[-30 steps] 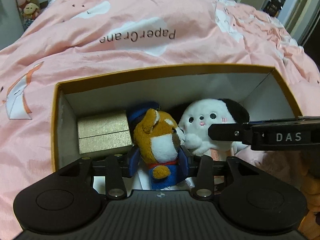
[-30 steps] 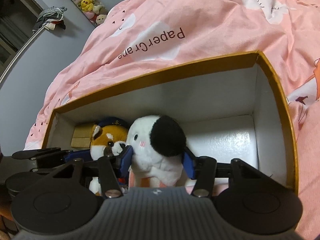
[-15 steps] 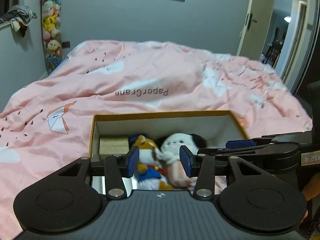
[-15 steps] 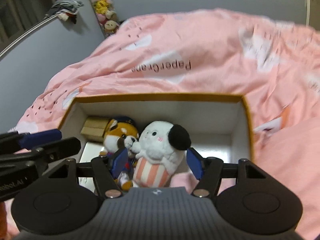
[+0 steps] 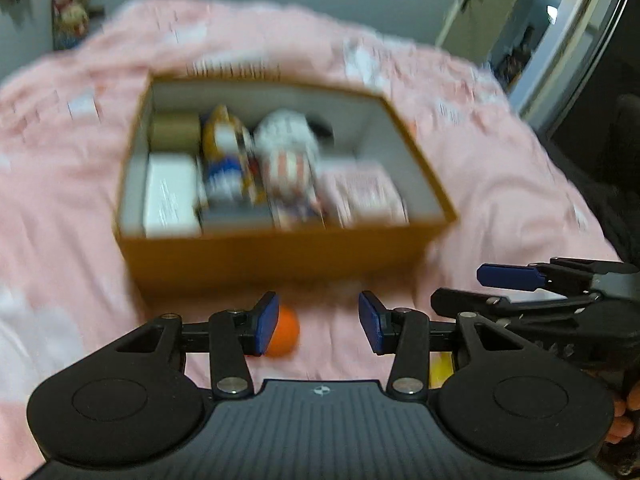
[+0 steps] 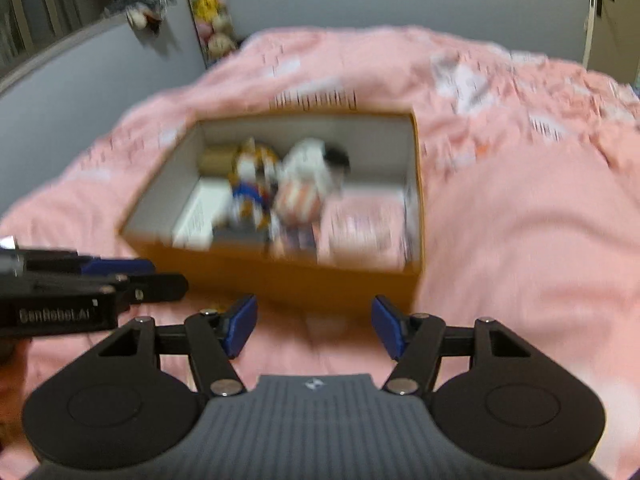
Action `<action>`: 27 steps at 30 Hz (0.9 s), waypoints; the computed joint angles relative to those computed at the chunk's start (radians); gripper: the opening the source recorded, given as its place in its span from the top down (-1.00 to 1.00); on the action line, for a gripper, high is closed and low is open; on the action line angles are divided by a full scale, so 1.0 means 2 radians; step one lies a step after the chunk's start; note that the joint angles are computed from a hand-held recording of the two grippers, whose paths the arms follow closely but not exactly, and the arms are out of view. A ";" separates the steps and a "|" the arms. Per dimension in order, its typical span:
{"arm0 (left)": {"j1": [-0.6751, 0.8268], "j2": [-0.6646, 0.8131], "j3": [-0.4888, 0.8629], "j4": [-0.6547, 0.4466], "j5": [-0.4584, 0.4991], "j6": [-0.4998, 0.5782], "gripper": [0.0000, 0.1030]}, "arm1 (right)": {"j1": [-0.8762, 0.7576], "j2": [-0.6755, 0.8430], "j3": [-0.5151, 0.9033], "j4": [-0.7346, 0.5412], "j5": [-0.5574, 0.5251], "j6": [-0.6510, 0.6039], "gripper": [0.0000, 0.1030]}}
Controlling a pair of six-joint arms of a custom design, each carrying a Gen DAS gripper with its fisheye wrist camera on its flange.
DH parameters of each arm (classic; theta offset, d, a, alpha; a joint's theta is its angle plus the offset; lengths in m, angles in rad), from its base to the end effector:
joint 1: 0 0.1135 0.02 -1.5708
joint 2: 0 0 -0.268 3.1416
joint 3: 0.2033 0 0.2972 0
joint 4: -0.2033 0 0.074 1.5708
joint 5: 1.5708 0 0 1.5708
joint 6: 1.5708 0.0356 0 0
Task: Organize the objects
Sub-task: 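Withdraw both grippers toward the yellow tape measure and crochet ball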
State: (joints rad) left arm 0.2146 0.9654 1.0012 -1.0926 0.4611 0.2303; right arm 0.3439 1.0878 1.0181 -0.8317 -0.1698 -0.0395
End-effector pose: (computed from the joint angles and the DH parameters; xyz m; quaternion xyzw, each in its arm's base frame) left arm 0.2069 0.0289 0.3121 0.0655 0.9411 -0.1610 0.2901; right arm 0.2407 0.0926 0.3049 -0.2066 0.9186 0.1288 0.3114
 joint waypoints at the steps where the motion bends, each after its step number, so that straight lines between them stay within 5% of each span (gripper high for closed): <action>1: 0.004 0.001 -0.003 -0.013 0.004 0.007 0.01 | 0.003 -0.007 -0.010 -0.016 0.010 -0.004 -0.25; 14: 0.002 0.002 -0.028 -0.141 -0.010 0.099 0.05 | -0.001 -0.057 -0.050 -0.178 -0.020 -0.087 -0.16; 27: -0.035 0.000 -0.036 -0.178 -0.027 0.144 0.22 | 0.000 -0.045 -0.039 -0.211 -0.029 -0.111 -0.13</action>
State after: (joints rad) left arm 0.1446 0.9659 0.9301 -1.4491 0.4065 0.5189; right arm 0.3432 0.9976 0.9410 -1.2545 -0.2270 -0.2607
